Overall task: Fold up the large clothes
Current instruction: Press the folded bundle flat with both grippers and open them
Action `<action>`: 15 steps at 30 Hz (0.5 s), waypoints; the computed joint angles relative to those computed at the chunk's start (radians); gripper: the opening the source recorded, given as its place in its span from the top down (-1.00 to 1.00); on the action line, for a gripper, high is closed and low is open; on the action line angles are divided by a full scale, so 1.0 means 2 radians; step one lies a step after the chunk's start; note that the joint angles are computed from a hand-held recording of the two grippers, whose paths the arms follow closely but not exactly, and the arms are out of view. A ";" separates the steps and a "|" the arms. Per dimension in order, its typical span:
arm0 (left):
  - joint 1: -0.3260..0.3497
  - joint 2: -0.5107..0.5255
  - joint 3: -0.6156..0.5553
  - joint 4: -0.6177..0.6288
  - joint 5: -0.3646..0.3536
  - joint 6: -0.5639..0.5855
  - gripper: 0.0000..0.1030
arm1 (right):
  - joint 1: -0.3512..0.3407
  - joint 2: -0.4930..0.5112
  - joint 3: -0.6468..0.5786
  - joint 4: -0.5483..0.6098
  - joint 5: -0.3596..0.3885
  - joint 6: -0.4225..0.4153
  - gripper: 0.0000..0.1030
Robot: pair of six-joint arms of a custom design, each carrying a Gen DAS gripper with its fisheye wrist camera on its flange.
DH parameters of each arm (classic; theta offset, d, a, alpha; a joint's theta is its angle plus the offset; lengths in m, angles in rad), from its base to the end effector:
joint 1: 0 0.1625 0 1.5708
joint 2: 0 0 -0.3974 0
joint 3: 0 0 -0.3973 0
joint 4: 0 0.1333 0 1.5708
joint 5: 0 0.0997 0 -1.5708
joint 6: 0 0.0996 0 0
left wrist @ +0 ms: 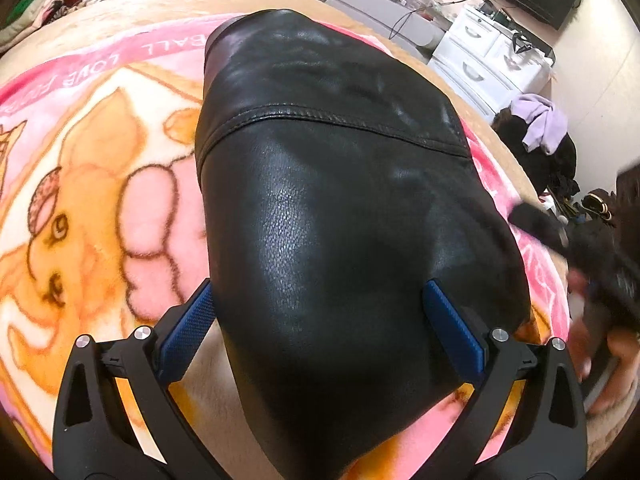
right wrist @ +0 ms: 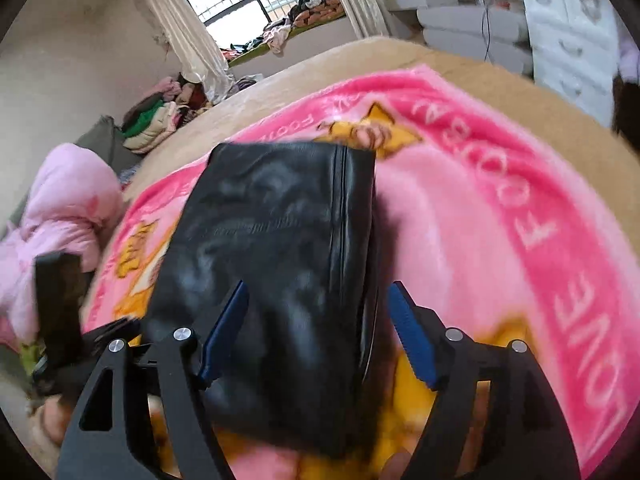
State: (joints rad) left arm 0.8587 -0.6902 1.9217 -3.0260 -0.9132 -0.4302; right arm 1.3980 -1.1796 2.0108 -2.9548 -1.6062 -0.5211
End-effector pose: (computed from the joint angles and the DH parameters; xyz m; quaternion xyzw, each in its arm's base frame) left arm -0.2146 -0.5458 -0.0139 0.0964 0.9363 -0.2623 0.2128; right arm 0.0322 -0.5704 0.2040 0.1619 -0.9482 0.2508 0.1088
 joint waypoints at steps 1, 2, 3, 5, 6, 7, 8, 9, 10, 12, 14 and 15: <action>-0.001 -0.001 0.002 -0.001 0.001 -0.001 -0.84 | -0.009 -0.008 0.007 0.015 0.012 0.010 -0.37; -0.001 -0.002 0.004 -0.002 0.001 -0.004 -0.84 | -0.017 -0.013 0.012 0.024 0.025 0.016 -0.37; -0.001 -0.003 0.005 -0.002 0.002 -0.005 -0.84 | -0.020 -0.015 0.015 0.026 0.027 0.019 -0.25; -0.003 -0.005 0.008 -0.001 0.002 -0.008 -0.84 | -0.025 -0.012 0.023 0.018 0.015 0.014 0.32; -0.004 -0.005 0.009 0.001 0.003 -0.008 -0.84 | -0.025 -0.012 0.028 0.010 0.010 0.011 0.32; -0.006 -0.005 0.008 0.008 0.006 -0.008 -0.84 | -0.024 -0.013 0.032 0.003 0.002 0.010 0.30; -0.009 -0.004 0.009 0.012 0.009 -0.007 -0.84 | -0.022 -0.011 0.035 -0.007 -0.007 0.008 0.25; -0.010 -0.002 0.005 0.016 0.011 -0.006 -0.84 | -0.020 -0.008 0.038 -0.019 -0.017 0.005 0.15; -0.012 -0.002 0.005 0.019 0.014 -0.007 -0.84 | -0.017 -0.005 0.040 -0.029 -0.028 0.006 0.04; -0.013 -0.004 0.006 0.024 0.015 -0.012 -0.83 | -0.016 -0.004 0.044 -0.037 -0.032 0.010 0.03; -0.015 -0.005 0.008 0.025 0.018 -0.016 -0.83 | -0.015 -0.007 0.048 -0.039 -0.033 0.011 0.03; -0.016 -0.005 0.008 0.027 0.020 -0.017 -0.83 | -0.013 -0.007 0.049 -0.042 -0.039 0.011 -0.01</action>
